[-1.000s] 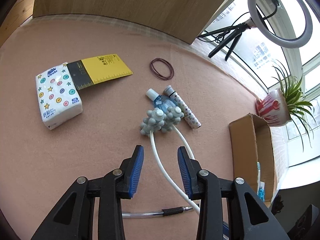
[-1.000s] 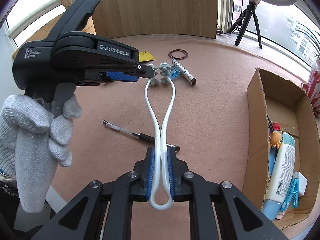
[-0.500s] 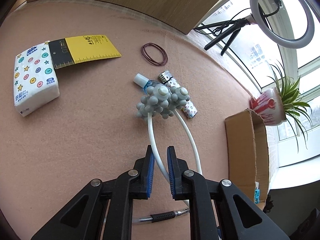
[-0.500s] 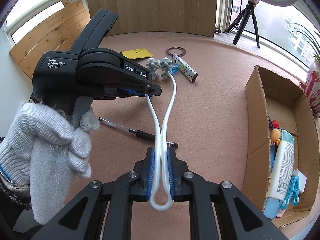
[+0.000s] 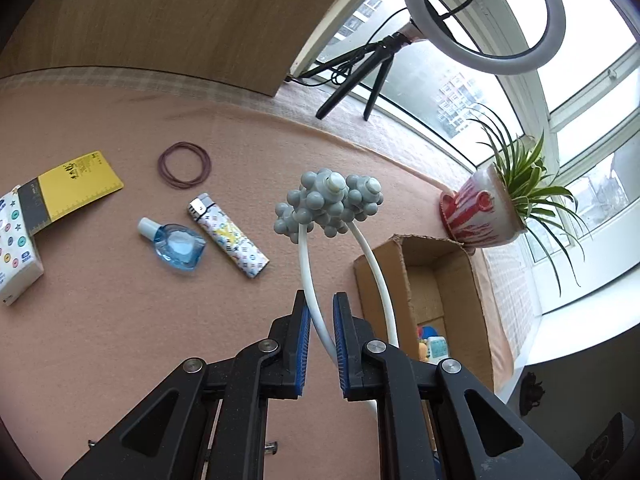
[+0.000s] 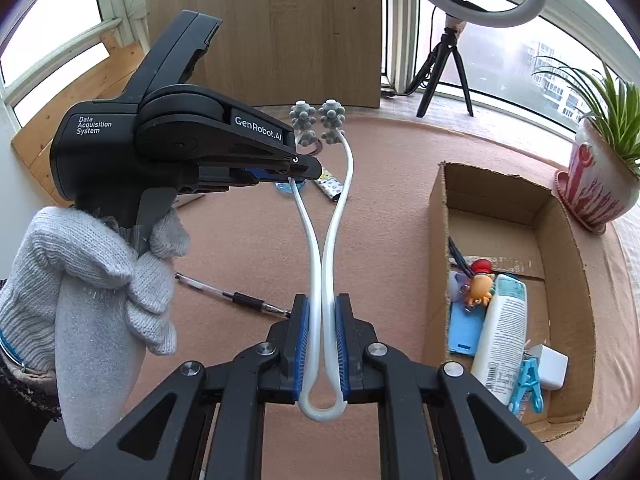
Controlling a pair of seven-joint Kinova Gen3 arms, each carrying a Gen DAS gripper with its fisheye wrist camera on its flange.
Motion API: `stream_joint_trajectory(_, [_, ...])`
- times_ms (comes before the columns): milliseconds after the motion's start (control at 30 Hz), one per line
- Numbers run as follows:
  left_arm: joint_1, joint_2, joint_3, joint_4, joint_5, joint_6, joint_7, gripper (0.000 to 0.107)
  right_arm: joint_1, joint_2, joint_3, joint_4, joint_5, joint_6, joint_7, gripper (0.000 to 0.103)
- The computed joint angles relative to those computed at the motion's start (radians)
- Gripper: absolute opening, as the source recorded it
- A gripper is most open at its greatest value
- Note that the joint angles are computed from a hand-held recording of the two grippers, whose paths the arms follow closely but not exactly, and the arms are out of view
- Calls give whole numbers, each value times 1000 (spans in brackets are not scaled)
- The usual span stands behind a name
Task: Organize objects
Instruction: 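Lift the massage roller with both grippers and carry it over the box, then open both grippers to drop the massage roller into the box, then move the right gripper to the white patterned lighter while the left gripper reaches the purple hair ties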
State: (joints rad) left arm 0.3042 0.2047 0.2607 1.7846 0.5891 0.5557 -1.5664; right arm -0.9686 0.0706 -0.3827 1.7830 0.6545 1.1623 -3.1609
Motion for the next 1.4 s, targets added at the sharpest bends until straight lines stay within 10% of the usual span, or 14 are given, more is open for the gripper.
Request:
stream_joint_trajectory(667, [266, 219, 37, -316, -238, 28, 210, 13, 174, -235, -107, 184, -114, 115, -85, 12])
stream_joint_trajectory(733, [298, 238, 14, -356, -268, 70, 244, 27, 196, -248, -117, 191, -126, 118, -78, 12])
stream_joint_trajectory(800, [323, 242, -1, -371, -315, 88, 293, 70, 217, -266, -123, 203, -133, 109, -65, 12])
stream_joint_trajectory(933, [379, 214, -44, -357, -423, 77, 366, 70, 269, -305, -119, 225, -182, 56, -10, 55])
stream_joint_trajectory(1400, [204, 56, -27, -163, -388, 68, 345, 70, 342, -291, -144, 213, -165, -49, -18, 57])
